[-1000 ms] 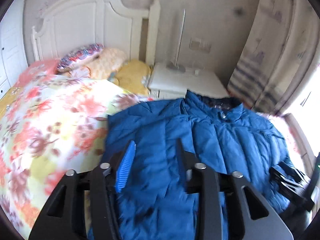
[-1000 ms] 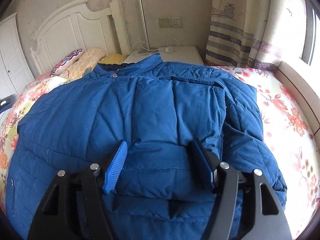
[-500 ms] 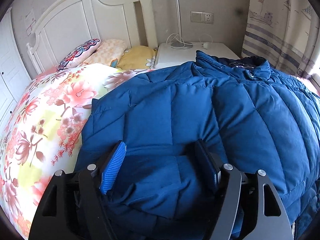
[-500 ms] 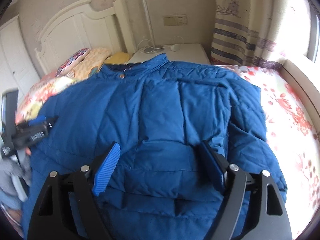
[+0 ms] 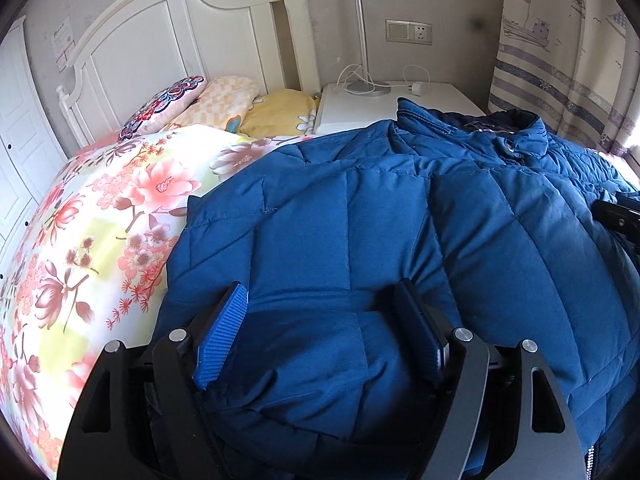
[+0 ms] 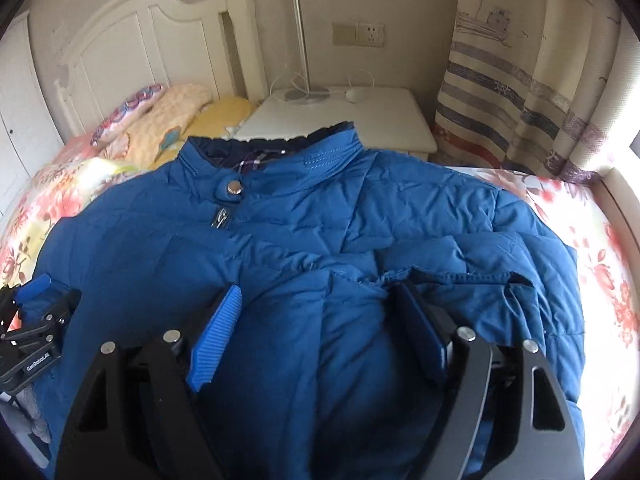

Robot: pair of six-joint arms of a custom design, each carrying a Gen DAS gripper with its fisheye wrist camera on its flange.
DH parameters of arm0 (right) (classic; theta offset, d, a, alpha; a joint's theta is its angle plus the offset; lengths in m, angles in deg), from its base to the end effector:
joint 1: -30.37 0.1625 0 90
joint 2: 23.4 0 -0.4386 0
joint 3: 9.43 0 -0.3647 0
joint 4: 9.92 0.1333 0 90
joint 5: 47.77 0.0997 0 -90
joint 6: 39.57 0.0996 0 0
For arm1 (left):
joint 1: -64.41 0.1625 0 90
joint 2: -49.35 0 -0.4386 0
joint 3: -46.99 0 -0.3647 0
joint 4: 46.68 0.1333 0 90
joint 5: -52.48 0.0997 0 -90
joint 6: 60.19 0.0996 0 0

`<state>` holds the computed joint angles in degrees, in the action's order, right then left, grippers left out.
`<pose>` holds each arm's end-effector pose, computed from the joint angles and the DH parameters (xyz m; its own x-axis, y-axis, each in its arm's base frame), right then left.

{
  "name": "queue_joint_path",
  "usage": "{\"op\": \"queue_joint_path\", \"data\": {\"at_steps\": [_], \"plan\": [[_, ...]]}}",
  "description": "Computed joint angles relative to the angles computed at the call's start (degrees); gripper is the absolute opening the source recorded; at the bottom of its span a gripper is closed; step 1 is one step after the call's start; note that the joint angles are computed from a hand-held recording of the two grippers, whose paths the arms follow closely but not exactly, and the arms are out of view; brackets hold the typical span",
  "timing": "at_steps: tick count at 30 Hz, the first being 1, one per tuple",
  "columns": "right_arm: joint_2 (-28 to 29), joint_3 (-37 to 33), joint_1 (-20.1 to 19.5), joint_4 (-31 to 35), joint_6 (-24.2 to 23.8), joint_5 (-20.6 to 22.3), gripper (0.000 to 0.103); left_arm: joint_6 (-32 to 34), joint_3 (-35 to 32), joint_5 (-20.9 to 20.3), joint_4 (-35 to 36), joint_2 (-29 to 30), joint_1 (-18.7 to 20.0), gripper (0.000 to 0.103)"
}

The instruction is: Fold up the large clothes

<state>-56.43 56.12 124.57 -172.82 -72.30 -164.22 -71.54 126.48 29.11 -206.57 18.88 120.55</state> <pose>0.1479 -0.8003 0.2022 -0.7388 -0.2238 0.6357 -0.5411 0.7592 -0.3615 -0.2170 -0.7268 0.1082 -0.6041 -0.2023 -0.7709 0.4097 0.7508 -0.5181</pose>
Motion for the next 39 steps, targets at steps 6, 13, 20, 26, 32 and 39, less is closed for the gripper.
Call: {"op": "queue_joint_path", "data": {"at_steps": [6,13,20,26,32,39], "plan": [[-6.00,11.01,-0.79,-13.46,-0.79,3.60,0.083,-0.21,0.08,-0.22,-0.04,-0.12,0.02,0.073],[-3.92,11.63,-2.12,-15.52,-5.96,0.62,0.087,-0.57,-0.47,1.84,1.28,0.37,-0.23,0.077],[-4.19,11.71,-2.34,-15.33,-5.70,1.37,0.087,-6.98,-1.80,1.62,8.43,-0.97,-1.66,0.083],[-3.82,11.09,-2.24,-15.12,-5.94,0.99,0.087,2.14,-11.00,-3.43,8.01,4.55,-2.84,0.092],[-3.79,11.11,-2.28,-15.18,-5.88,1.13,0.087,2.64,-16.54,-3.99,8.70,10.11,-1.26,0.099],[-3.97,11.24,-2.49,-14.89,-5.26,1.83,0.087,-0.12,-11.32,-5.66,5.62,3.45,-0.40,0.099]]}}
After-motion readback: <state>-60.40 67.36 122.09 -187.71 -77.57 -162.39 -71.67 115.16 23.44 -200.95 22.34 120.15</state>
